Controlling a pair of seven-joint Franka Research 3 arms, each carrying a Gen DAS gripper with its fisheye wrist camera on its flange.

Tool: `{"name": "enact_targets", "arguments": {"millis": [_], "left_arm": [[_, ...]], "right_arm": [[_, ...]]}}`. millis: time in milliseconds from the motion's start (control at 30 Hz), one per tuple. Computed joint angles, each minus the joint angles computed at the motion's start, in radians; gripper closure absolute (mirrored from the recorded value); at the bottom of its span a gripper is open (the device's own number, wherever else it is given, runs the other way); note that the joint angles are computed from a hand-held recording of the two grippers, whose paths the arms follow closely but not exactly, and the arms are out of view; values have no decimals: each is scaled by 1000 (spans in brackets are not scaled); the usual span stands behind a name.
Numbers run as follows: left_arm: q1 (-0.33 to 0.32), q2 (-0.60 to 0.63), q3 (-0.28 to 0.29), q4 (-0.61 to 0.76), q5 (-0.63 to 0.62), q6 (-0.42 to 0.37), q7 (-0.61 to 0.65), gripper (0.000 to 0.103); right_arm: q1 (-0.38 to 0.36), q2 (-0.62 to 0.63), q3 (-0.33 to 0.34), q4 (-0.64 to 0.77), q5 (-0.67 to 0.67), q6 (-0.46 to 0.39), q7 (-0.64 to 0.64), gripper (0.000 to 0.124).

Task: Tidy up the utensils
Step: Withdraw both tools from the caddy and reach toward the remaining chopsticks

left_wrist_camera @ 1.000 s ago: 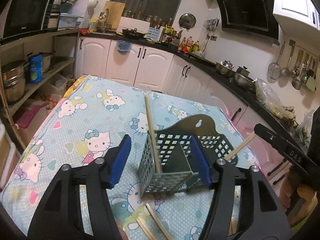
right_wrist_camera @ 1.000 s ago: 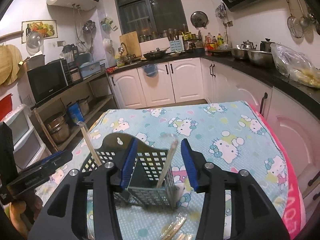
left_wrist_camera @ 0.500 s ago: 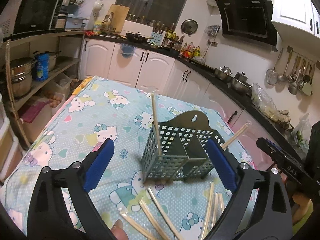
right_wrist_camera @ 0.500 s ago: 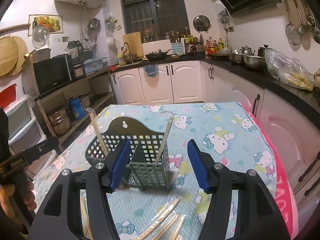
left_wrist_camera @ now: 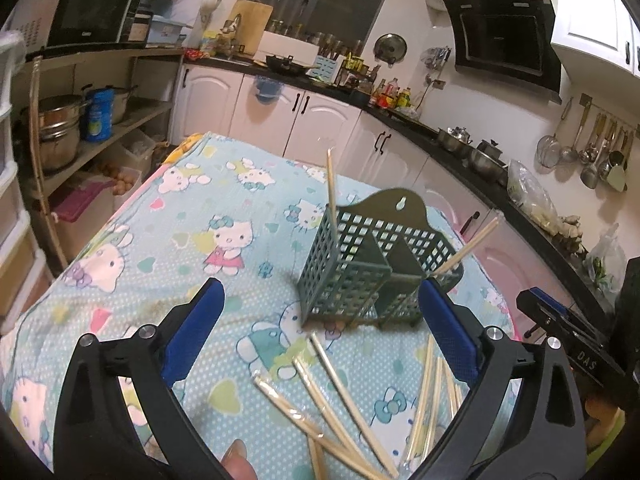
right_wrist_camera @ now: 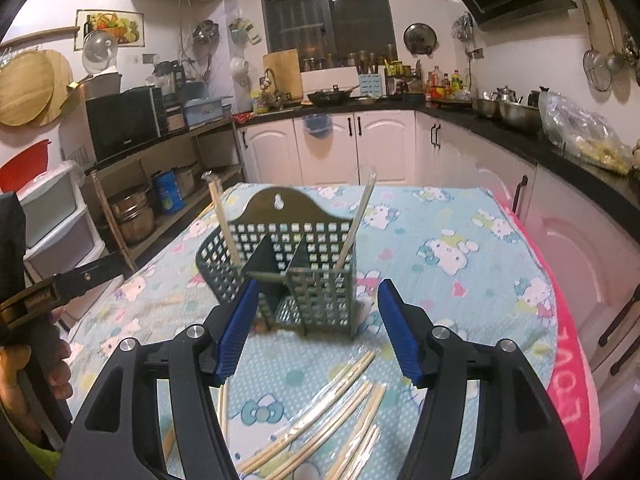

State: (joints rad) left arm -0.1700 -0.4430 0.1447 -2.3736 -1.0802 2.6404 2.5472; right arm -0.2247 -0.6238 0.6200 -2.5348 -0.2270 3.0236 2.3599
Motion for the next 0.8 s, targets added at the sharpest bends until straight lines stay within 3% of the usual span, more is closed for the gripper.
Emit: {"name": "enact_targets", "arguments": {"millis": [533,800], "left_arm": [[34,-29,15,-94,83,-28,-57,14],[44,-21,21,-127,131,-77,-105,14]], "right_arm": [[100,22,-25,-54,11,-22,12,64],[156,64,-71,-68,10,-45,1,64]]}}
